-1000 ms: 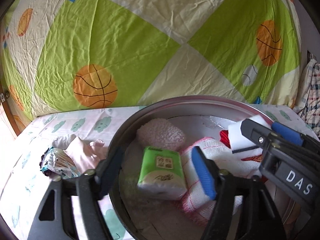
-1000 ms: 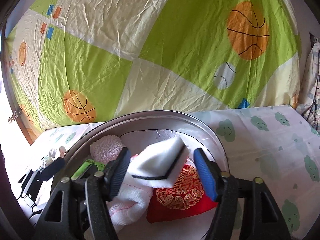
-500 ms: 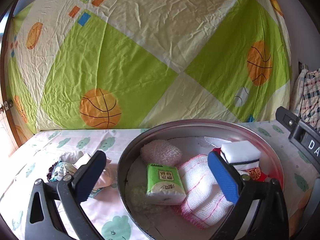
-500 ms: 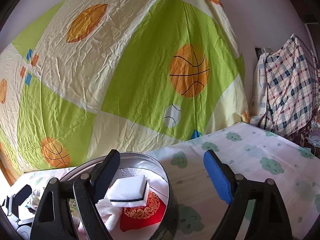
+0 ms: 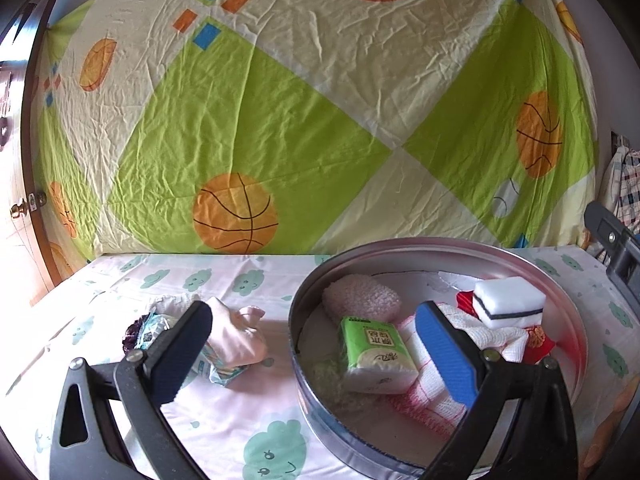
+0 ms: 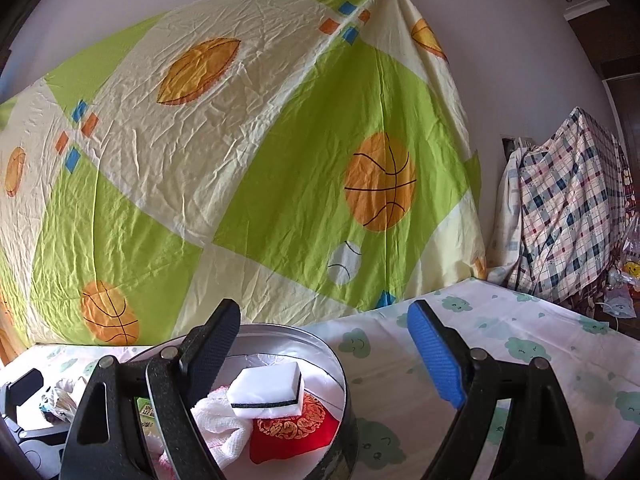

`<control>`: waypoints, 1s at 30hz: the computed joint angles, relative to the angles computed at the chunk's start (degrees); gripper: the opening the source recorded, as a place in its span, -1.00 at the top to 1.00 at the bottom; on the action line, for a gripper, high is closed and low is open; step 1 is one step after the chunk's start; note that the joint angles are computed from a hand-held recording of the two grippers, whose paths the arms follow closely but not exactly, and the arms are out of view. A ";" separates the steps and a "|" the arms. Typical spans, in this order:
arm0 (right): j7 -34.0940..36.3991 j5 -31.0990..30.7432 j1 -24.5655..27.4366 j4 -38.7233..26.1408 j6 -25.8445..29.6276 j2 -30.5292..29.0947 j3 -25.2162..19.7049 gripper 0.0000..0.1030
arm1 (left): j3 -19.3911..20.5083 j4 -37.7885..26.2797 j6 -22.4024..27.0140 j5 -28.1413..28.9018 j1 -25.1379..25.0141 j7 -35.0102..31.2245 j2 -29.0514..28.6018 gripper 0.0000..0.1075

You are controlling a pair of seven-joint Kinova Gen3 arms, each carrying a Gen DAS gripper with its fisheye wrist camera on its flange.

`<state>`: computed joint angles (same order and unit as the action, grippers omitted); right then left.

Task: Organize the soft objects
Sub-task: 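Withdraw both open grippers from the tin toward the remaining items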

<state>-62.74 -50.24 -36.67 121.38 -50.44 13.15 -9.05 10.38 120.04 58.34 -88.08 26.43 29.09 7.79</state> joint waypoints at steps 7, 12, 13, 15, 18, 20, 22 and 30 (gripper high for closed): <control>1.46 -0.54 -1.57 0.96 -2.16 0.07 -0.78 -0.70 | 0.12 1.49 1.72 0.42 0.17 -0.03 -0.33 -0.91; 3.68 -1.95 -3.12 1.50 -2.79 -0.15 -1.44 -0.70 | 0.20 3.31 1.29 0.25 -0.57 1.13 -1.81 -0.91; 3.67 -2.12 -3.47 1.82 -3.44 -0.20 -1.65 -0.70 | 0.24 3.71 1.16 0.16 -0.77 1.14 -2.13 -0.91; 3.61 -2.45 -4.15 2.21 -4.67 -0.16 -2.05 -0.70 | 0.34 4.37 1.18 0.12 -1.15 1.21 -2.63 -0.91; 4.62 -4.00 -5.14 2.07 -5.28 -0.08 -2.54 -0.70 | 0.37 5.36 1.16 0.09 -1.86 0.96 -3.38 -0.91; 4.80 -4.80 -5.32 1.85 -4.38 -0.32 -2.81 -0.70 | 0.29 6.32 0.84 -0.24 -2.50 1.28 -4.13 -0.91; 5.57 -6.00 -5.99 1.53 -4.68 -0.23 -3.06 -0.70 | 0.18 7.06 0.40 -0.25 -3.29 1.25 -4.85 -0.91; 6.67 -7.36 -7.58 0.41 -2.47 0.05 -3.97 -0.70 | -0.54 9.38 -1.70 -0.22 -6.93 1.20 -7.15 -0.91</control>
<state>-56.08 -57.60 -44.25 121.79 -52.91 13.20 -13.02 9.84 129.42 56.63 -88.30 19.49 30.29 0.64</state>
